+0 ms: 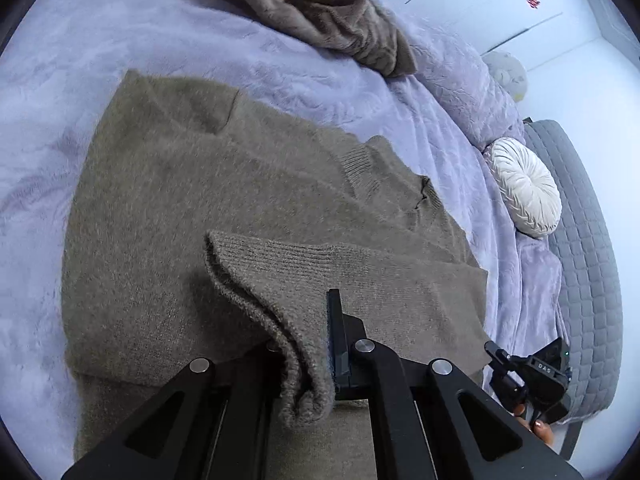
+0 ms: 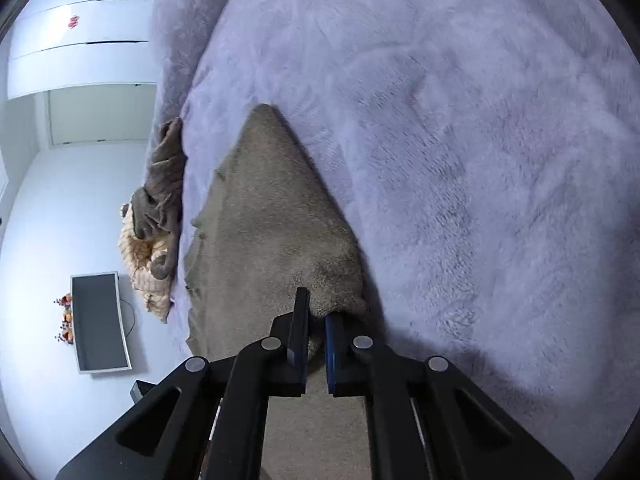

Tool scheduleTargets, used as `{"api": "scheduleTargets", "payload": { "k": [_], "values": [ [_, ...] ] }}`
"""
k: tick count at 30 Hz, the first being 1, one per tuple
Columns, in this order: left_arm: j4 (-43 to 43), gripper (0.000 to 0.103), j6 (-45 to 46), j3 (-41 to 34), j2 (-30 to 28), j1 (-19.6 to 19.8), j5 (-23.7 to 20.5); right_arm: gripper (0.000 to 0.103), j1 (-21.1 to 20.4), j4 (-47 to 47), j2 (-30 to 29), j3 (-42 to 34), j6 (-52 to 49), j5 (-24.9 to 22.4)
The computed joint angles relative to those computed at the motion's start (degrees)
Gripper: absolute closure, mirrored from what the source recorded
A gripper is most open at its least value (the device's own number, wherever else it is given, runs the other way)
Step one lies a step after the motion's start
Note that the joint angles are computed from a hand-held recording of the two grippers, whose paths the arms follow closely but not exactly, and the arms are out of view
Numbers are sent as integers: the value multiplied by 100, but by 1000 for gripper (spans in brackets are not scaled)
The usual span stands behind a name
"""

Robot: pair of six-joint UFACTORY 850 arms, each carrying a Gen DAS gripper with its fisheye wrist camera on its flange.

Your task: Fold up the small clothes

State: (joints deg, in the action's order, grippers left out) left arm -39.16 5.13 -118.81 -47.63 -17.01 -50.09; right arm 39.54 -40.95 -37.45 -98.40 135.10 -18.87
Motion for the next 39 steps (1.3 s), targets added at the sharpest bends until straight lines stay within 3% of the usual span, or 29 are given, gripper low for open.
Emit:
{"api": "scheduleTargets", "payload": {
  "k": [2,7,9,12,14,15,16,18,23,24,25,26,30,32,34,39],
  "values": [
    [329,97,-24,-206,-77,-39,-80,96,71,169,43,-171,-724,-374],
    [1111,97,-255,-561,-305,-121,-223,96,27,1994,-387,-887,-3034,-1201],
    [1102,97,-100,-459,-223,-126,-144,95,3,2607,-451,-872,-3641,-1194],
    [1208,97,84,-342,-119,-171,-64,82,99,2556,-295,-837,-3848,-1266],
    [1289,97,24,-353,-136,-187,-83,71,171,1885,-126,-775,-3432,-1260],
    [1301,97,-43,-372,-155,-189,-92,57,184,1489,-57,-778,-3191,-1319],
    [1301,97,-118,-376,-163,-191,-81,51,156,1294,-78,-902,-3155,-1509],
    [1326,97,-220,-373,-160,-207,-41,51,-27,1503,-278,-1313,-3636,-1961],
    [1508,97,-377,-455,-177,-253,-72,51,-499,2659,-1052,-2256,-5118,-2471],
    [1485,97,-388,-458,-158,-256,-47,63,-570,2944,-1142,-2315,-5366,-2382],
    [1449,97,-355,-438,-110,-265,42,92,-609,3153,-1225,-2410,-5597,-2350],
    [1416,97,-277,-433,-72,-275,125,95,-619,3287,-1346,-2628,-5831,-2501],
    [1657,97,-149,-681,-189,-357,257,96,-470,2643,-1528,-3267,-5979,-3297],
    [1902,97,-408,-1003,-466,-359,-74,96,-502,2765,-1679,-3446,-6247,-3676],
    [2059,91,-621,-1042,-566,-331,-255,95,-545,2902,-1629,-3184,-6289,-3645],
    [2350,90,-703,-354,-117,-205,-113,95,-429,2543,-1755,-3395,-6108,-3896]
  ]
}}
